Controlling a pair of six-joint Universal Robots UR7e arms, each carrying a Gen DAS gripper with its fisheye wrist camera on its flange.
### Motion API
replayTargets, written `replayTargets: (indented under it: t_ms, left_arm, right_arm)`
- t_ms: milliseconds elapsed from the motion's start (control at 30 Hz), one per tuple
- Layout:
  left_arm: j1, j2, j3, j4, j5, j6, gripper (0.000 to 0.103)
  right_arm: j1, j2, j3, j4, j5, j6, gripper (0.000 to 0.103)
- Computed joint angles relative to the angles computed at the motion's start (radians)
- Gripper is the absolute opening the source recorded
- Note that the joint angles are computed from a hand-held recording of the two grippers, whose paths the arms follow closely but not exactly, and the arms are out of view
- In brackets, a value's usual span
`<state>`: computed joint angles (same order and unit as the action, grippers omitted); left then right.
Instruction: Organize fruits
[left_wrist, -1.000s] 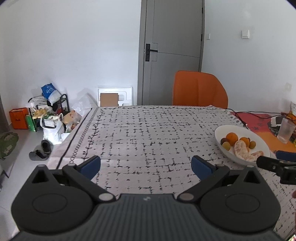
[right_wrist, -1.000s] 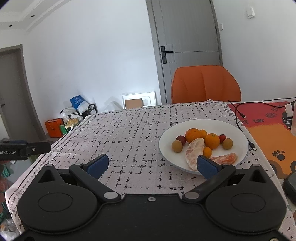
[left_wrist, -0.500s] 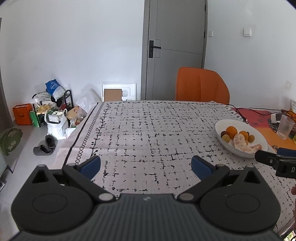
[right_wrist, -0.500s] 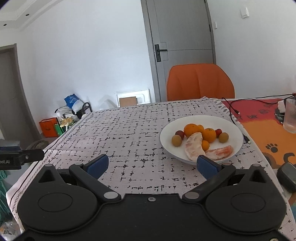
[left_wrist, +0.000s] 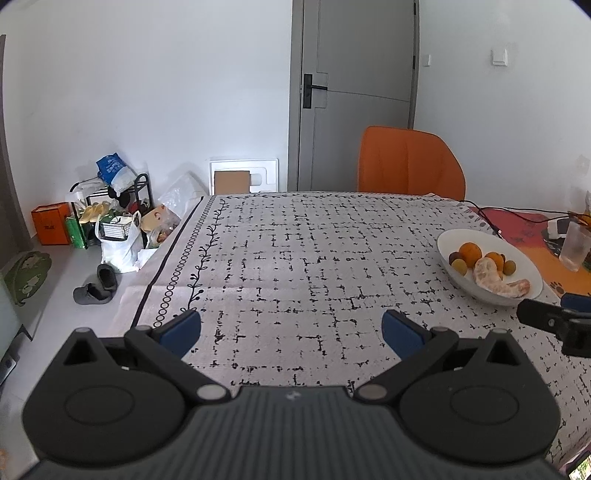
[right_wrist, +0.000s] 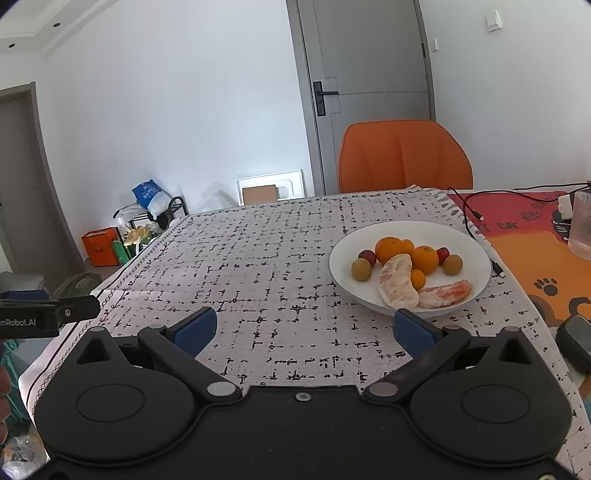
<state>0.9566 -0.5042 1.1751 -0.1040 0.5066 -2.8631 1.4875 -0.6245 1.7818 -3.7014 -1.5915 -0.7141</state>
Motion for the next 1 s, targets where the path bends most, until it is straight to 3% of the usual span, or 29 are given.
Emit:
replayTargets:
  t_ms: [1000]
  left_arm:
    - [0.006,0.013,-0.02,0.037,-0.002,-0.03,0.103]
  right_arm:
    - [0.004,0.006,-0.002,0.01,-0.013,-0.028,0.103]
